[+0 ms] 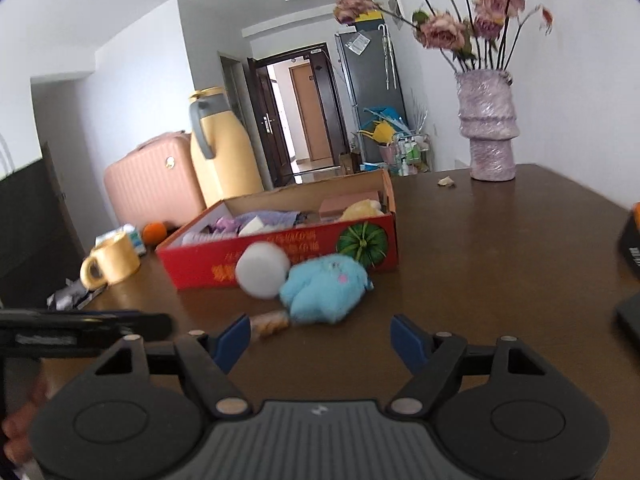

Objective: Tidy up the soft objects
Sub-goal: 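Grasp the light-blue plush monster with both grippers and lift it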

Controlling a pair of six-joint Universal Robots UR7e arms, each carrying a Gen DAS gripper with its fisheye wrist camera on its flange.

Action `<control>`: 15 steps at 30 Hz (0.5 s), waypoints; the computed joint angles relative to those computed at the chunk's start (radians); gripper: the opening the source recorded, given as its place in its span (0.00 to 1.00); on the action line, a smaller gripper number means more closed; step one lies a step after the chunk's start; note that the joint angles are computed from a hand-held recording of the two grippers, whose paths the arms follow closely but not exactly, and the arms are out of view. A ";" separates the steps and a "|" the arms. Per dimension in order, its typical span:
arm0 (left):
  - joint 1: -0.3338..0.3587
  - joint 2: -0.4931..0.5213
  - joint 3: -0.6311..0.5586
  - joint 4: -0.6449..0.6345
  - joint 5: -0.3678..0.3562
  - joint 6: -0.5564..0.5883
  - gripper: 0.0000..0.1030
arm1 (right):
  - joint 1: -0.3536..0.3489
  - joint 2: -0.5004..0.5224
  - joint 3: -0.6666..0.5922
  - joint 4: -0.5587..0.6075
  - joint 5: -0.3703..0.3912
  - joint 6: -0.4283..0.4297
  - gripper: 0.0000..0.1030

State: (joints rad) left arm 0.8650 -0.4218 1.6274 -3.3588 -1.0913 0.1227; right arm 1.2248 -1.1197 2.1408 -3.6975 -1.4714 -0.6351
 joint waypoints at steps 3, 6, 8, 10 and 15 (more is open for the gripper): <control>0.036 0.075 -0.190 0.171 -0.050 -0.033 0.47 | 0.014 0.059 -0.135 0.116 -0.035 0.072 0.59; 0.068 0.134 -0.343 0.338 -0.112 -0.081 0.37 | 0.018 0.113 -0.237 0.191 -0.048 0.122 0.55; 0.088 0.174 -0.427 0.414 -0.131 -0.138 0.36 | 0.018 0.142 -0.284 0.218 -0.058 0.149 0.54; 0.109 0.197 -0.470 0.434 -0.175 -0.179 0.34 | 0.012 0.162 -0.318 0.245 -0.054 0.187 0.51; 0.120 0.220 -0.511 0.458 -0.206 -0.197 0.23 | -0.016 0.175 -0.350 0.306 0.011 0.242 0.36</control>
